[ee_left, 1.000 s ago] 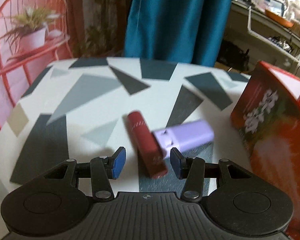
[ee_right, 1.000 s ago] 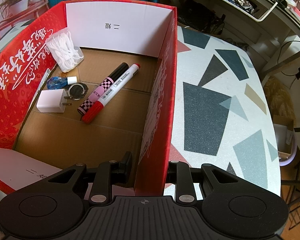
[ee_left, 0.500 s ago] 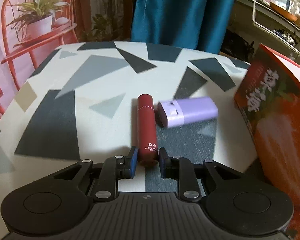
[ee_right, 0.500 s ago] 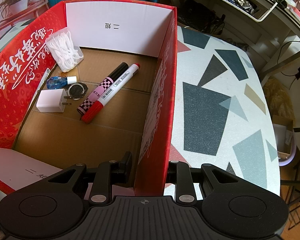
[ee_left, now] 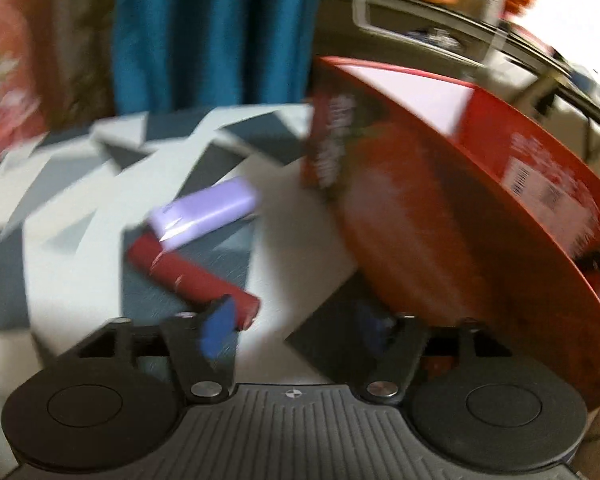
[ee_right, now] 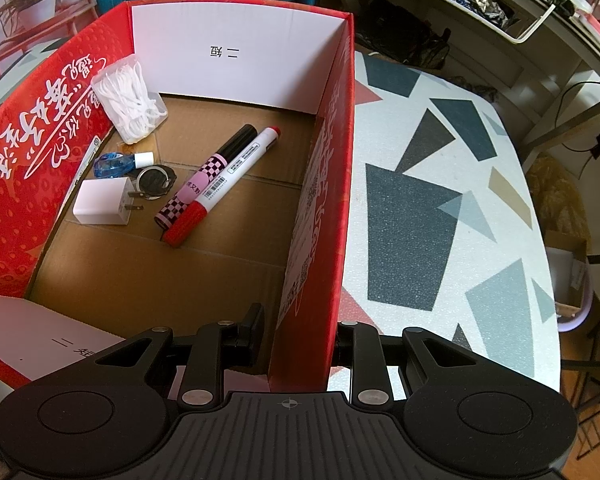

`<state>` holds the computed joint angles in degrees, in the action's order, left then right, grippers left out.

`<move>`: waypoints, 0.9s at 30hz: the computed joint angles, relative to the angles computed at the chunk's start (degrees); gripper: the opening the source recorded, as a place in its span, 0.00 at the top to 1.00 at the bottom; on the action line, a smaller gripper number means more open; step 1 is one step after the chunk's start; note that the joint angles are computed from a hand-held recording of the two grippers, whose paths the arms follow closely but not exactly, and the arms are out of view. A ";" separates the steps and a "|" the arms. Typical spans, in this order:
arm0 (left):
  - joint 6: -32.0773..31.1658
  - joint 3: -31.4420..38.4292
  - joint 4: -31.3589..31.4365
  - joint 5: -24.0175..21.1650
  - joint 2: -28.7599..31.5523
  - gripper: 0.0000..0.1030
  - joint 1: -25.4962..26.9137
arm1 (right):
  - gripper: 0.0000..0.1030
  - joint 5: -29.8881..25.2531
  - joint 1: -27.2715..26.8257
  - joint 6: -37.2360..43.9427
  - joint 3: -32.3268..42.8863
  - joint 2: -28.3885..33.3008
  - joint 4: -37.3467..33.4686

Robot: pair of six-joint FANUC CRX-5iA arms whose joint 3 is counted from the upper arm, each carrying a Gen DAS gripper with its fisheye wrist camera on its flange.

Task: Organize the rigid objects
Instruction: 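Return the left tool to the table and grasp the dark red roll-on tube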

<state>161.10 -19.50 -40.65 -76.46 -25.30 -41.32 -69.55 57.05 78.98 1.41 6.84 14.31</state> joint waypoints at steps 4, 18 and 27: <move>-7.47 0.21 -1.29 -0.12 -0.36 0.03 -2.19 | 0.75 0.02 -0.19 0.30 0.17 -0.06 -0.39; -23.99 -7.67 7.39 5.86 -11.65 0.00 17.53 | 0.75 -0.50 0.28 -0.36 0.18 0.24 0.58; -32.44 -12.74 14.35 12.57 -14.82 0.00 26.14 | 0.75 -1.15 0.84 -1.43 0.18 0.64 1.68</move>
<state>128.66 -32.24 -26.30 -63.89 -40.12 -15.18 -70.70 57.89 77.55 1.59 7.48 16.00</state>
